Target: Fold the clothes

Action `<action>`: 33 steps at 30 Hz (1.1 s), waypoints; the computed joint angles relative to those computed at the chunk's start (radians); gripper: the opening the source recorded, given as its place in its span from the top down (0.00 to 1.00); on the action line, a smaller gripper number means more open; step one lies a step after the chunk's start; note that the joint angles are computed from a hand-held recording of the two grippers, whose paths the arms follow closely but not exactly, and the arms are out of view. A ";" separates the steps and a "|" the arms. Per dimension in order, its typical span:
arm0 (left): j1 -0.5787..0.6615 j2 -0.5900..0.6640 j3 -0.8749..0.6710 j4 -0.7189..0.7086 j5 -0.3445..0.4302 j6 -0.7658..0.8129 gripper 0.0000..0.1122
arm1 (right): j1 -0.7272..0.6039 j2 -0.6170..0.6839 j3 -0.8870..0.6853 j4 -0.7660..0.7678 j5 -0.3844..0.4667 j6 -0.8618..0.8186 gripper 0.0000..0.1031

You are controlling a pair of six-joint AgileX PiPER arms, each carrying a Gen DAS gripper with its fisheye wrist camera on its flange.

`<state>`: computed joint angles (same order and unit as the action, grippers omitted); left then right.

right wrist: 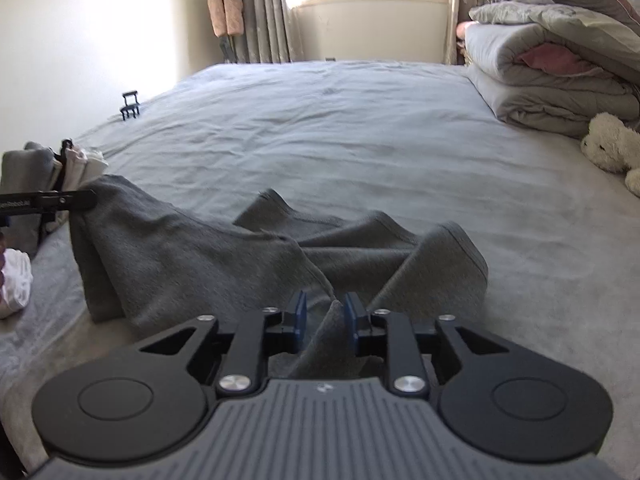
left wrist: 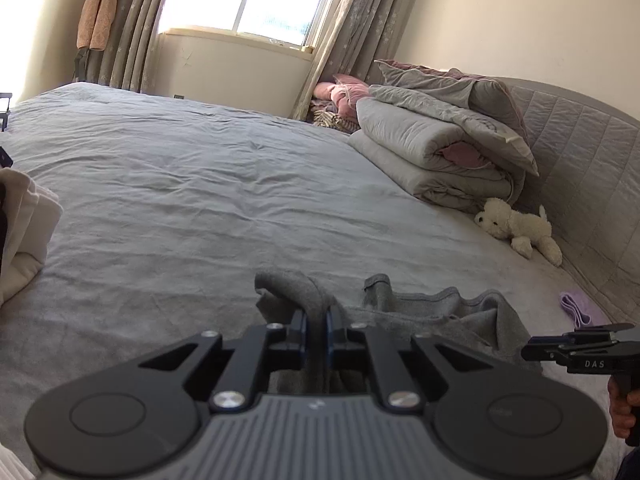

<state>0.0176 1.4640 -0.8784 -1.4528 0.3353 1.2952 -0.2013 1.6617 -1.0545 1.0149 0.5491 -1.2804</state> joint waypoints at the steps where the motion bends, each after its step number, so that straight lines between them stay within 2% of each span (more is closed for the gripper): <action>1: 0.005 0.005 -0.005 0.023 0.007 -0.031 0.92 | 0.004 0.013 -0.012 -0.044 -0.005 0.056 0.43; 3: 0.016 0.014 -0.013 0.063 0.020 -0.083 0.82 | 0.004 0.031 -0.030 -0.093 0.003 0.129 0.39; 5: 0.020 0.023 -0.019 0.099 0.027 -0.127 0.67 | -0.009 0.037 -0.032 -0.059 0.058 0.099 0.39; 6: 0.021 0.031 -0.022 0.119 0.033 -0.152 0.65 | -0.006 0.031 -0.021 -0.040 0.076 0.056 0.41; 7: 0.018 0.039 -0.025 0.137 0.035 -0.177 0.65 | 0.001 0.023 -0.009 -0.024 0.091 0.008 0.62; 9: 0.008 0.047 -0.024 0.148 0.020 -0.192 0.73 | 0.018 -0.015 0.031 0.041 0.102 -0.116 0.91; 10: 0.004 0.042 -0.019 0.141 0.007 -0.182 0.88 | 0.009 -0.029 0.042 0.090 0.149 -0.185 0.91; 12: 0.008 0.030 -0.014 0.116 -0.001 -0.157 0.89 | -0.027 -0.049 0.051 0.178 0.318 -0.334 0.91; 14: 0.023 0.027 -0.015 0.099 0.013 -0.154 0.89 | -0.028 -0.070 0.066 0.199 0.454 -0.429 0.91; 16: 0.026 0.036 -0.024 0.144 0.017 -0.203 0.89 | 0.013 -0.077 0.075 0.141 0.516 -0.440 0.91; 21: 0.015 0.061 -0.044 0.284 0.000 -0.358 0.87 | 0.119 -0.076 0.098 -0.012 0.530 -0.445 0.91; 24: 0.017 0.056 -0.043 0.296 0.003 -0.380 0.77 | 0.114 -0.092 0.114 -0.015 0.557 -0.486 0.90; 25: 0.015 0.051 -0.041 0.297 -0.002 -0.384 0.71 | 0.090 -0.108 0.125 0.022 0.557 -0.509 0.81; 27: 0.011 0.043 -0.036 0.292 -0.011 -0.380 0.65 | 0.039 -0.116 0.126 0.091 0.519 -0.493 0.76; 30: -0.003 0.039 -0.034 0.309 -0.026 -0.390 0.60 | -0.009 -0.093 0.092 0.146 0.422 -0.391 0.47; 33: -0.039 0.039 -0.029 0.354 -0.049 -0.415 0.58 | 0.012 -0.072 0.073 0.101 0.280 -0.267 0.45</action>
<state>-0.0212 1.5032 -0.9077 -1.0992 0.2861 0.8803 -0.1898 1.5893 -0.9814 1.1157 0.8290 -1.5469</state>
